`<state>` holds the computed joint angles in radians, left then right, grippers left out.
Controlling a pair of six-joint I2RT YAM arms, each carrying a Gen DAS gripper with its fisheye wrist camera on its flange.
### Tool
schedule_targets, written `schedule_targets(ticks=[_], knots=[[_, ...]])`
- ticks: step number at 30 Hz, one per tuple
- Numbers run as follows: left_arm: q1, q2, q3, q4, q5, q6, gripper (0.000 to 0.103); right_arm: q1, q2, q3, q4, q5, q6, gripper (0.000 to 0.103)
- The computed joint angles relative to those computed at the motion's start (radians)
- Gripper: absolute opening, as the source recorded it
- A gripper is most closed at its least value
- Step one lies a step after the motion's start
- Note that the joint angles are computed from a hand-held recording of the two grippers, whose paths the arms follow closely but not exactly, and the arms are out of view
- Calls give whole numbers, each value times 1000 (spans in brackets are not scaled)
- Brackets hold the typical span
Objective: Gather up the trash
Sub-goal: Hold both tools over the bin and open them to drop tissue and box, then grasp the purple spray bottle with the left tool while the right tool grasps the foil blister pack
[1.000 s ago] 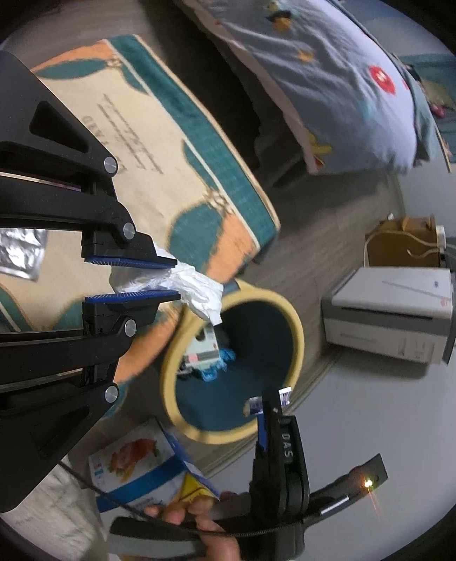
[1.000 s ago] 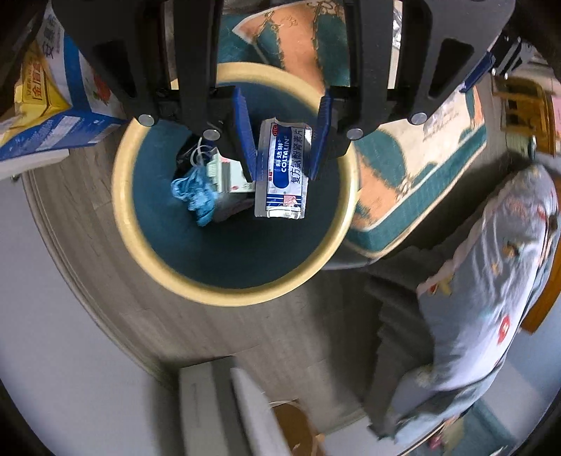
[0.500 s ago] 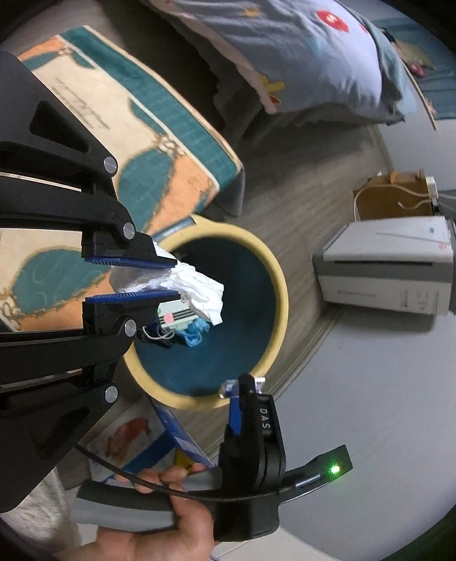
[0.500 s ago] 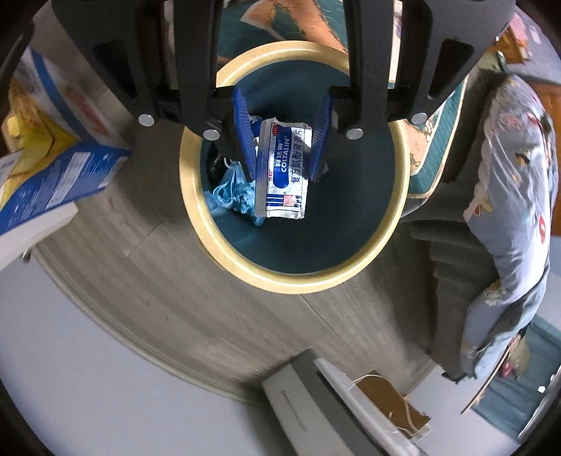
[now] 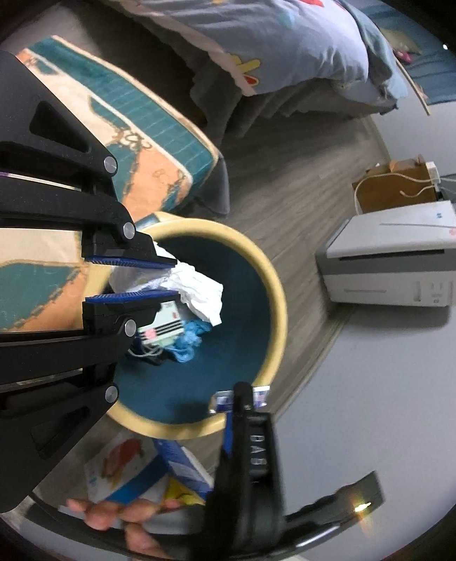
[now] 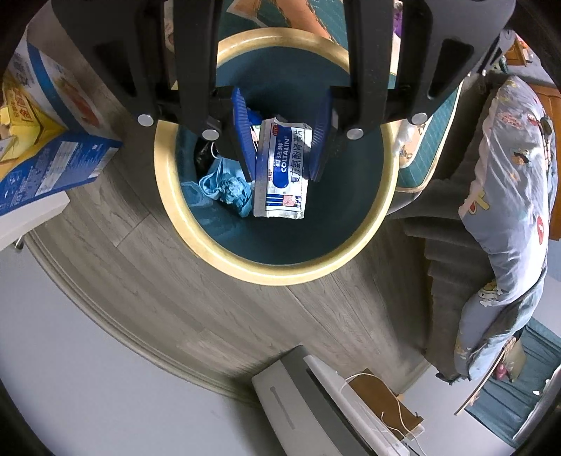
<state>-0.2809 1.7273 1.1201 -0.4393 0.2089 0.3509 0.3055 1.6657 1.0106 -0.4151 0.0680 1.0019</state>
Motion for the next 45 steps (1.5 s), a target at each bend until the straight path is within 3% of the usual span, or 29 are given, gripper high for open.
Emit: schedule_targets(ticks=[3, 5, 7, 11, 13, 14, 22, 26, 34, 40, 45], knots=[[8, 8, 9, 22, 19, -24, 24, -5, 4, 5, -4, 11, 5, 32], [12, 10, 6, 36, 19, -29, 52, -11, 9, 9, -11, 14, 14, 33], [17, 2, -11, 63, 14, -30, 69, -15, 11, 11, -11, 14, 21, 55], [33, -16, -41, 99, 0, -26, 90, -6, 19, 32, -31, 39, 22, 75], [50, -29, -58, 108, 7, -24, 91, -2, 27, 43, -44, 42, 24, 91], [58, -35, -65, 110, 14, -25, 92, -1, 28, 45, -46, 41, 25, 93], [151, -134, -170, 160, -21, -6, 93, 20, 29, 58, -55, 37, 27, 95], [225, -218, -237, 192, -93, 48, 93, 37, 21, 67, -64, 52, 15, 95], [574, -272, -194, -29, 68, 200, 93, 74, -1, 87, -112, 97, -22, 95], [758, -369, -256, -59, 116, 375, 93, 164, 4, 145, -167, 134, -52, 95], [881, -330, -219, -112, 177, 386, 93, 302, 18, 235, -236, 174, -38, 97]])
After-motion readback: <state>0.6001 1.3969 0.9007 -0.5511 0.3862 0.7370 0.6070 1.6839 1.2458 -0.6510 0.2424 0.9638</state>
